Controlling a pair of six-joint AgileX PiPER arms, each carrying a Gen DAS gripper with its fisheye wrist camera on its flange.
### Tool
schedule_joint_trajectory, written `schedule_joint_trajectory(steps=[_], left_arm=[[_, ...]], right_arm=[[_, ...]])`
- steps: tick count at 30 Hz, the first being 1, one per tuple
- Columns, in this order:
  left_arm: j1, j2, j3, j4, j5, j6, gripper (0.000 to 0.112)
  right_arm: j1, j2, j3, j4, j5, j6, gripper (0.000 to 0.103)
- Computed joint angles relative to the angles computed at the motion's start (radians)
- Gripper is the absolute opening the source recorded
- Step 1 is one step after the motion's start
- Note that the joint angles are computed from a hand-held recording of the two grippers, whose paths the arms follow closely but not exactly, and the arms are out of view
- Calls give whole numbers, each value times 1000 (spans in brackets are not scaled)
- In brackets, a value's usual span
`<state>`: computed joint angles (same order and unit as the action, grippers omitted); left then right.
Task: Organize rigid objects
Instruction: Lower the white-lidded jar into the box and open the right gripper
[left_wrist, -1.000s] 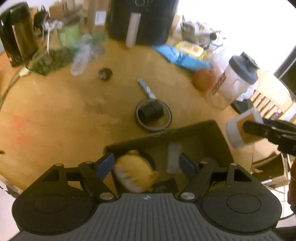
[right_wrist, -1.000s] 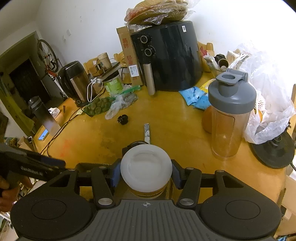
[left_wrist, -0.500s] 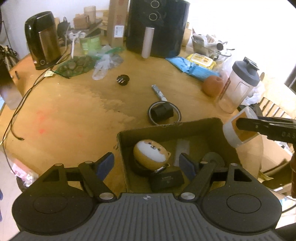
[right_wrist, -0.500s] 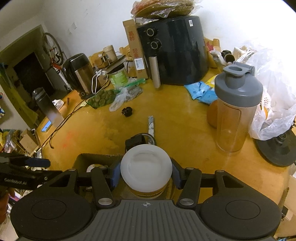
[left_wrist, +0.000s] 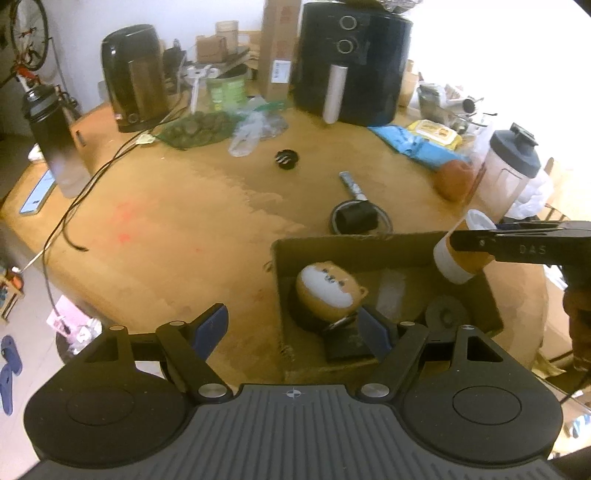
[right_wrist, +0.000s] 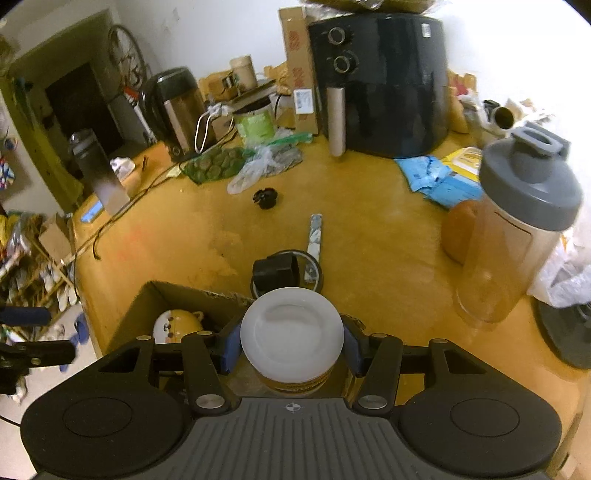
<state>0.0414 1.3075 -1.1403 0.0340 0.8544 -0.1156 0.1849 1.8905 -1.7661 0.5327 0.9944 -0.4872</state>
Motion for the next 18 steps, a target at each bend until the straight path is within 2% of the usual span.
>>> schedule_joint_trajectory(steps=[7, 9, 10, 12, 18], left_arm=[[33, -30, 13, 4, 21, -22, 77], [39, -34, 14, 2, 23, -21, 77], [42, -34, 12, 1, 25, -19, 77], [44, -32, 9, 4, 28, -19, 77], [46, -9, -12, -6, 31, 3, 77]], right_arm=[[52, 67, -77, -102, 24, -17, 57], [68, 57, -56, -146, -15, 4, 59], [65, 50, -46, -138, -28, 5, 61], [60, 38, -31, -133, -45, 15, 75], [46, 10, 5, -114, -42, 43, 87]])
